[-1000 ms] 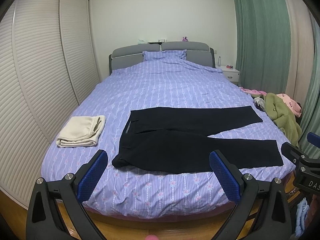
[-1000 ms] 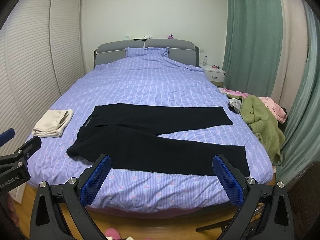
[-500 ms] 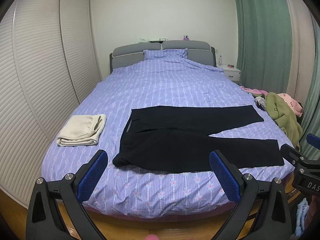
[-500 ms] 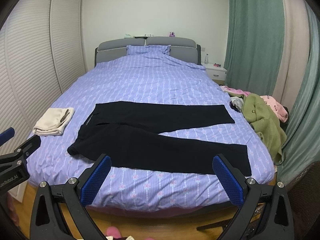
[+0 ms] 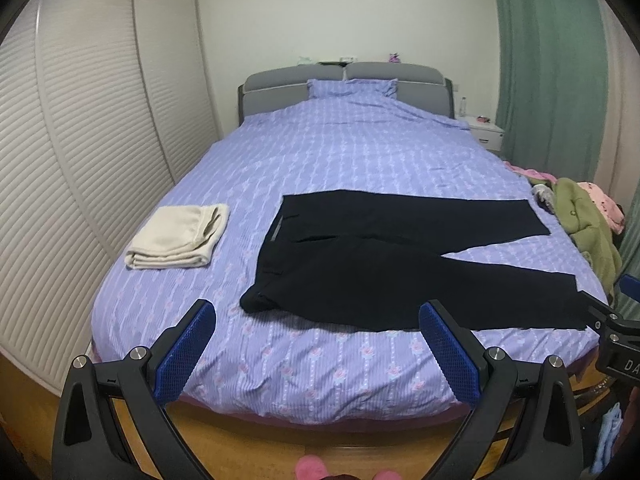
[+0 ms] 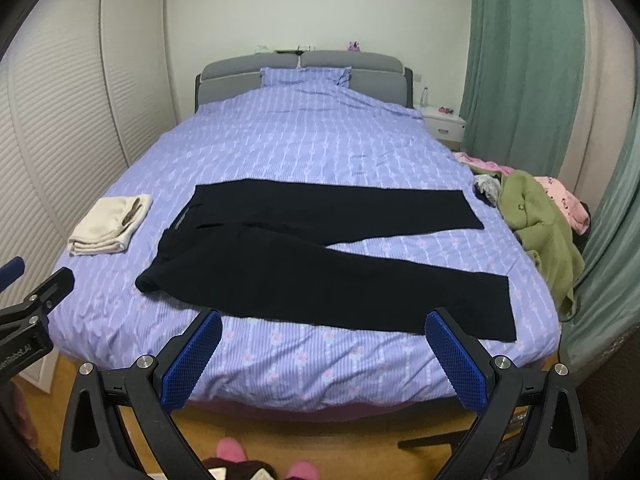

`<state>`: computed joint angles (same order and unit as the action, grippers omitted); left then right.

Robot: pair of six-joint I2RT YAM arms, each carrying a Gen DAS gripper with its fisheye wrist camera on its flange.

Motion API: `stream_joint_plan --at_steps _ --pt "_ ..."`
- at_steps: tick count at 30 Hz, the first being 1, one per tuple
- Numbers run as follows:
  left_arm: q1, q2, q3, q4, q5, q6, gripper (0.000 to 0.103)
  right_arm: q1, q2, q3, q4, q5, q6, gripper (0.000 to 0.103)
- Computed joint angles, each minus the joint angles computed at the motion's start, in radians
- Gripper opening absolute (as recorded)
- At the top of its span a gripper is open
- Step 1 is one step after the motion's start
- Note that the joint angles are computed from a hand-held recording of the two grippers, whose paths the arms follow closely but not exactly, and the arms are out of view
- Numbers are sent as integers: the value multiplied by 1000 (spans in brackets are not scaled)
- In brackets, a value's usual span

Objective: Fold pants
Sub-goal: 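Lower both grippers onto the trouser waistband and close on the fabric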

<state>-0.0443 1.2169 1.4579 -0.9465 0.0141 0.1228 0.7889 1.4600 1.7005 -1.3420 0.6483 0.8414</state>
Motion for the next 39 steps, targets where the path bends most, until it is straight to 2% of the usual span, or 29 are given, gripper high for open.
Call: stream_joint_plan --at_steps 6,12,14,19,24,30,36,39 --pt "84 44 -32 39 26 32 103 -60 32 -46 87 -90 -31 103" --pt "140 186 6 75 55 72 103 -124 151 -16 181 -177 -75 103" --pt "147 273 64 65 69 86 103 -153 229 33 201 -214 -86 103" --pt "164 561 313 -22 99 116 103 -218 400 167 213 -287 -78 103" --pt "176 779 496 -90 118 156 103 -245 560 259 200 -315 -5 103" --pt "199 1054 763 -274 156 118 103 -272 652 239 230 -393 77 99" --pt "194 1179 821 -246 137 80 103 -309 691 127 355 -448 93 99" --pt "184 1223 825 -217 144 63 103 -328 743 108 417 -481 122 92"
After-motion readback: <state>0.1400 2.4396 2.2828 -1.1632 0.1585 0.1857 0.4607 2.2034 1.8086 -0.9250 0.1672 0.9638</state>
